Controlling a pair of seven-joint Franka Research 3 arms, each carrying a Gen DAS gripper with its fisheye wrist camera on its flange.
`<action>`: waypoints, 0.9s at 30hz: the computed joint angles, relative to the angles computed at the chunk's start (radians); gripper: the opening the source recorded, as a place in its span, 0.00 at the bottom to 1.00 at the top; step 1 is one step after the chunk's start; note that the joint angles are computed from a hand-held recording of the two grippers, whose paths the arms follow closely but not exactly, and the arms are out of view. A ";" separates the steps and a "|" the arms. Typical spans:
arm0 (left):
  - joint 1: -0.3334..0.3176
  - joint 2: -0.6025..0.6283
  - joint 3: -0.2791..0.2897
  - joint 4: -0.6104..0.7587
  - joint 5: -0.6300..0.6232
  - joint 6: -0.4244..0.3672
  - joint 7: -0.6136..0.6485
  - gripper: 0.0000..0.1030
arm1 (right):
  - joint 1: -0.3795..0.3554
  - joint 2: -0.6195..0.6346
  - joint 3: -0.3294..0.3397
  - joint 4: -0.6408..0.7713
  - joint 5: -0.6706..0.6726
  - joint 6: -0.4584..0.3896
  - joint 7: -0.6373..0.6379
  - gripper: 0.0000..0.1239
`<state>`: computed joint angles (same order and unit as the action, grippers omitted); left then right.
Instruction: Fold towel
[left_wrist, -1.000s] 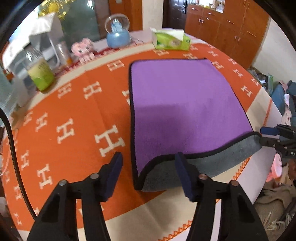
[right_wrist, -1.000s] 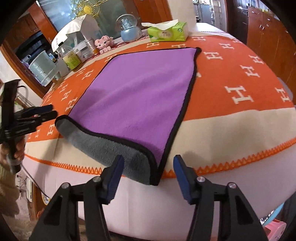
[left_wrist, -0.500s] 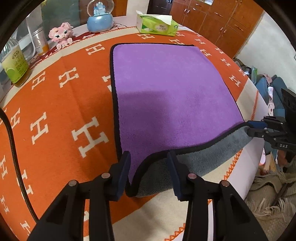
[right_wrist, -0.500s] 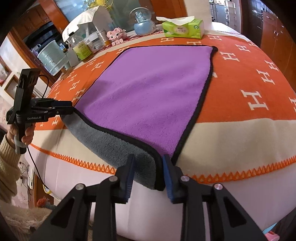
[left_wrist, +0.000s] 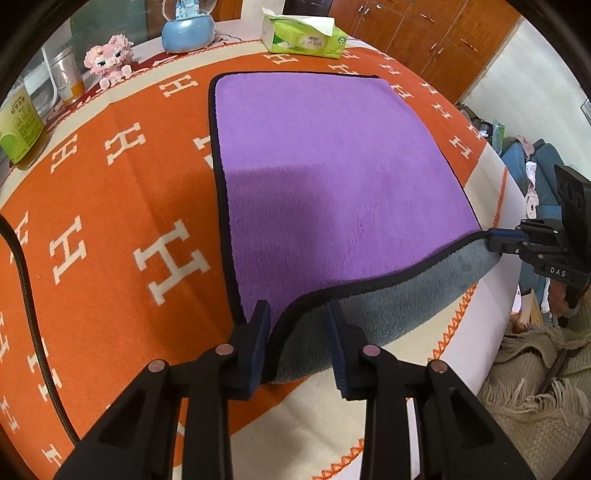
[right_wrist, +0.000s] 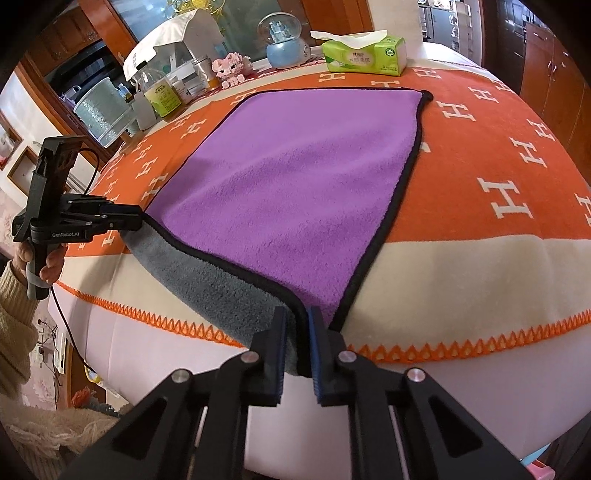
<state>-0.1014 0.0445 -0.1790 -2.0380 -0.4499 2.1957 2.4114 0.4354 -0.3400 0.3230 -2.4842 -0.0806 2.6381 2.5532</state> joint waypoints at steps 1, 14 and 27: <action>0.002 0.006 0.001 0.009 0.003 -0.014 -0.002 0.28 | 0.001 0.000 -0.001 0.000 0.001 -0.002 -0.003 0.09; 0.003 -0.007 0.000 -0.004 0.043 -0.002 -0.002 0.08 | 0.002 0.002 -0.002 -0.002 0.007 0.002 -0.008 0.05; -0.056 -0.135 0.012 -0.137 0.077 0.219 -0.009 0.05 | -0.027 -0.021 0.048 0.054 -0.136 -0.107 0.096 0.04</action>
